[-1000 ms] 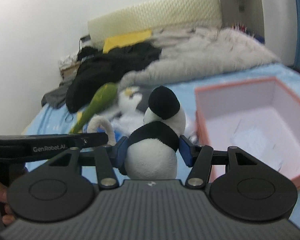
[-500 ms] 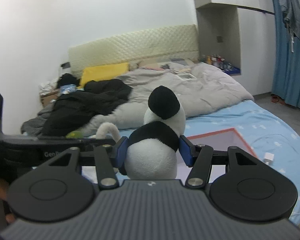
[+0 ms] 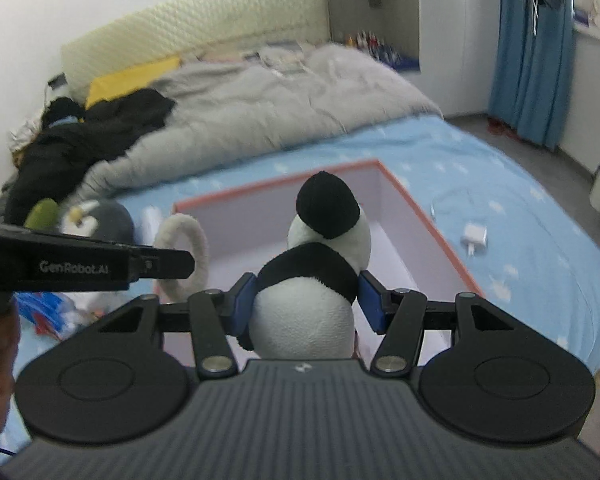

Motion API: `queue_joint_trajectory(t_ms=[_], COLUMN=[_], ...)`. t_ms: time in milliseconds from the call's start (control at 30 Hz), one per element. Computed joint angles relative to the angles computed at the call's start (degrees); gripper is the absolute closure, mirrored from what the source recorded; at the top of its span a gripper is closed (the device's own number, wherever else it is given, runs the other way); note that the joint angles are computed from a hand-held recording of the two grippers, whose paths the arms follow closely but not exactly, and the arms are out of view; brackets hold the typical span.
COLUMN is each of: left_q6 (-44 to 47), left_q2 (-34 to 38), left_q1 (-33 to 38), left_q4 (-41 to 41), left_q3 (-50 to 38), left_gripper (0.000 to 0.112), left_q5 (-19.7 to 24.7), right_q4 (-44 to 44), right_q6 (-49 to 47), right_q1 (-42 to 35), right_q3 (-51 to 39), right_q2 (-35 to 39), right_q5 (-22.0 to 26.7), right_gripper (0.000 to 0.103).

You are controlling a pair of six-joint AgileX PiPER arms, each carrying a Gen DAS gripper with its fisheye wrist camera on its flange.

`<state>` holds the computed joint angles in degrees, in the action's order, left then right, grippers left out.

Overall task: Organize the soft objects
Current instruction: 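Carry the panda plush over the open pink box with both tools, then open both tools to drop the panda into the pink box, then raise both tools out of the box and move back toward the tissue pack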

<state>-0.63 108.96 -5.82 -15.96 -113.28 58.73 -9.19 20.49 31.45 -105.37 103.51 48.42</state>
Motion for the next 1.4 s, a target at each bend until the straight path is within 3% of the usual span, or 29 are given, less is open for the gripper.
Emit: queue_joint_trajectory(t_ms=[167,500,600,733,867,1133,1400], left_q6=[-0.9,-0.6,0.1,2.0,1.9,4.0,11.4], left_q2=[4.9,2.2,-1.0,-7.7,-13.4,-24.8,-37.1], left_q1=[0.1,0.1,0.8,0.5,0.7,4.6,15.1], left_q4=[0.3,0.9,-0.3,2.4,6.0,6.1,-5.3], left_q3=[-2.5,1.9,4.3,11.4,17.3,24.9,32.7], left_gripper=[0.1,0.082,0.079,0.07,0.07,0.07,0.062], left_q5=[3.1,-0.6,-1.9,-7.8,-11.1,-13.0,-10.9], right_q4=[3.4,7.6,6.9,5.5,4.6,1.3,-3.2], right_q6=[-1.7,-4.1,-3.4,-1.9,-1.8,0.6,5.5], right_q1=[-1.9,-3.9,-3.6,-2.2,0.0,5.0,11.4], right_q3=[1.9,3.2,3.9,6.3,6.6,3.8,4.6], right_q2=[1.6,1.6,0.1,-3.0,-4.0,-4.9,-8.1], right_q5=[0.4,0.0,-1.3,-3.9,-5.5,-6.0,-8.9], right_gripper=[0.044,0.035,0.035,0.035,0.035,0.035,0.035])
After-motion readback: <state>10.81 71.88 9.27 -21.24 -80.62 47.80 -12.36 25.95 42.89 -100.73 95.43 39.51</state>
